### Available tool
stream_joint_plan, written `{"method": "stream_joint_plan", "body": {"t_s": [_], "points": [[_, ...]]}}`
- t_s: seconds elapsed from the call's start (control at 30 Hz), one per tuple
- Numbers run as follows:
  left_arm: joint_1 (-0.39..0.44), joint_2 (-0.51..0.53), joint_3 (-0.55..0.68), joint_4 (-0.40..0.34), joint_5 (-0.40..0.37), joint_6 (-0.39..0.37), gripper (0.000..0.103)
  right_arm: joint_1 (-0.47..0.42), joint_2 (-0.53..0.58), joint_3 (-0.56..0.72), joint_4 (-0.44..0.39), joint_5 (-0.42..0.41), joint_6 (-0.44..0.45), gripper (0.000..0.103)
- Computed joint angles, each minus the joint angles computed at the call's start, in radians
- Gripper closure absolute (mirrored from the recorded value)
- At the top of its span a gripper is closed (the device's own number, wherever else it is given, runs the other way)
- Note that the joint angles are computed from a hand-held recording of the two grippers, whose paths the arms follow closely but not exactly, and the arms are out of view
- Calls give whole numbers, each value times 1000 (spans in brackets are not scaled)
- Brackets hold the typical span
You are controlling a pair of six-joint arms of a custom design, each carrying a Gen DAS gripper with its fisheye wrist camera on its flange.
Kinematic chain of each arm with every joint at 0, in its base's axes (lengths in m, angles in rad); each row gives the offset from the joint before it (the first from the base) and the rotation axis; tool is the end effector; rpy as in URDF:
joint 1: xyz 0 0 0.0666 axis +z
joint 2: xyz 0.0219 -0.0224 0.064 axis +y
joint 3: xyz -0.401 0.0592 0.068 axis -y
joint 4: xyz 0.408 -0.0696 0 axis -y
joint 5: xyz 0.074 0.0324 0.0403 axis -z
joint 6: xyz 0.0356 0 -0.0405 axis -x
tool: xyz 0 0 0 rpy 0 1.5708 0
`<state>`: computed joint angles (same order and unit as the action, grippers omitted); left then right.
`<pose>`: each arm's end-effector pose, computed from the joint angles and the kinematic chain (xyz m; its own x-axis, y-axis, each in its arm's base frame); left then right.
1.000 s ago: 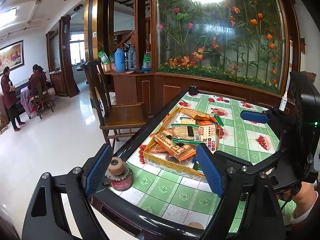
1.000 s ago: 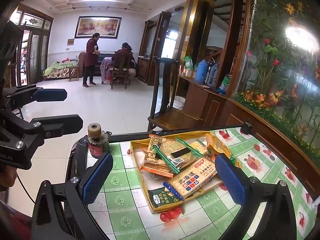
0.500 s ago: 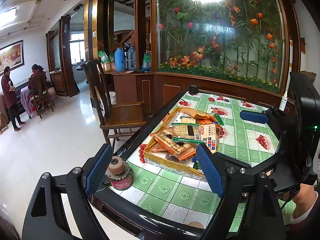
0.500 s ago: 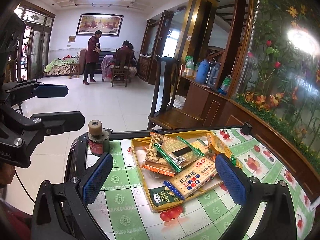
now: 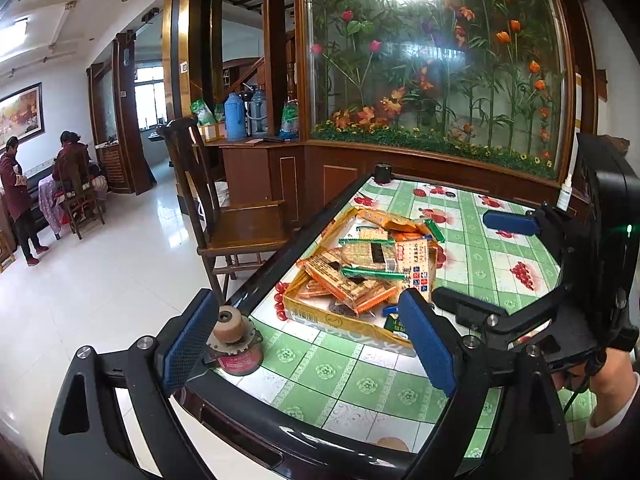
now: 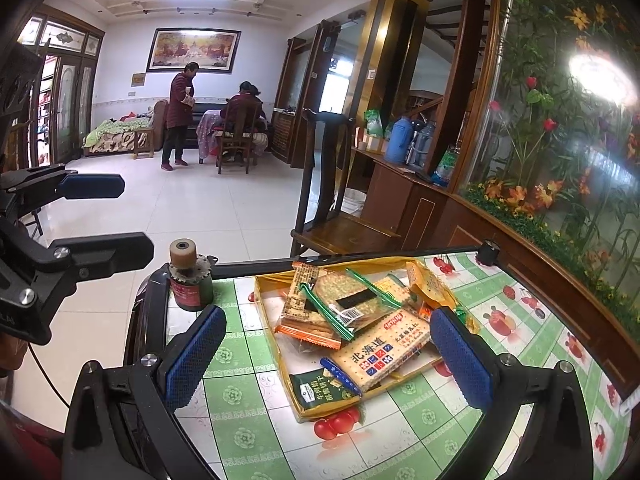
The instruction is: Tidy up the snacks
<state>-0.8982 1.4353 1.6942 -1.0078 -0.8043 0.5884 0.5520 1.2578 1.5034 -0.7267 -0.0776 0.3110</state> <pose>0.3323 -0.3767 0.5742 -0.4715 -0.0259 -0.8815 -0.0575 0.9983 0.0014 0.3869 0.2411 0.5814 -0.1972 -0.4798 -0.8549 -0.6740 0.6996 -0.2371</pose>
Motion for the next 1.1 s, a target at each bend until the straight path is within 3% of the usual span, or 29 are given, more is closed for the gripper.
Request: {"method": "stream_joint_plan", "body": {"t_s": [0.33,0.4,1.1], "points": [[-13,17,7,-27,35,4,10,-36,-17,-11,-8,-13,-18,0],[-14,20,12,-33,37,6,0,-39,-17,-11,-8,-14,-18,0],[-15,48,47,-48,71,-7,0,-55,-15,-12,-16,-26,-32,0]]}}
